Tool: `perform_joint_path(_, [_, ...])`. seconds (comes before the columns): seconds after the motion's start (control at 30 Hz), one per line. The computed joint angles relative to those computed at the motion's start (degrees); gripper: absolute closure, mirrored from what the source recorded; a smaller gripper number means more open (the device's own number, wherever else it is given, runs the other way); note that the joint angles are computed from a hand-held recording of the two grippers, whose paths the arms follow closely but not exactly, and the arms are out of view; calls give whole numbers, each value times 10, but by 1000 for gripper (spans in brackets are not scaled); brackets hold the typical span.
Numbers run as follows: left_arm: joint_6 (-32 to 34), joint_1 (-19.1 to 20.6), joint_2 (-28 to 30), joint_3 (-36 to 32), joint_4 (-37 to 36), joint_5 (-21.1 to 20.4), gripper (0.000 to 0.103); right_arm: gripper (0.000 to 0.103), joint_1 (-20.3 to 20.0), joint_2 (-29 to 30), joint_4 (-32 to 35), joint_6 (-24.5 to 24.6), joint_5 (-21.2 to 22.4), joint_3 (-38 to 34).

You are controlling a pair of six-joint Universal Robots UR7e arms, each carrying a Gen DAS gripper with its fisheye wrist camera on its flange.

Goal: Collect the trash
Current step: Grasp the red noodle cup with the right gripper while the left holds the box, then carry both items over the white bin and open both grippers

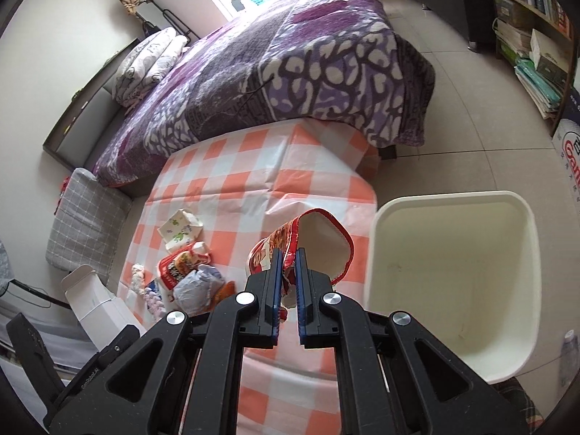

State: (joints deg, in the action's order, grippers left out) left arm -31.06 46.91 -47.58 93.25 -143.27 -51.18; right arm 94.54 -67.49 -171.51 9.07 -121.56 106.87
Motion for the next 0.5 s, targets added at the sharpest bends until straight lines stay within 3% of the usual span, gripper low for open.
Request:
perform_joint_path(0.2, [15, -6, 25, -14, -4, -35, 61, 95, -28, -42, 49, 37, -31, 12])
perform_joint_path(0.27, [20, -8, 34, -19, -5, -51, 61, 90, -36, -55, 64, 47, -40, 16])
perform_joint_path(0.3, [23, -9, 38, -21, -7, -59, 61, 81, -40, -62, 65, 54, -44, 20])
perform_joint_path(0.33, [26, -11, 43, -24, -7, -66, 61, 66, -44, -69, 66, 59, -47, 24])
perform_joint_path(0.37, [30, -13, 48, -27, -8, -73, 61, 60, -46, -76, 64, 62, -52, 28])
perform_joint_path(0.5, [44, -21, 67, -36, -12, -100, 60, 58, -63, -106, 43, 67, -44, 46])
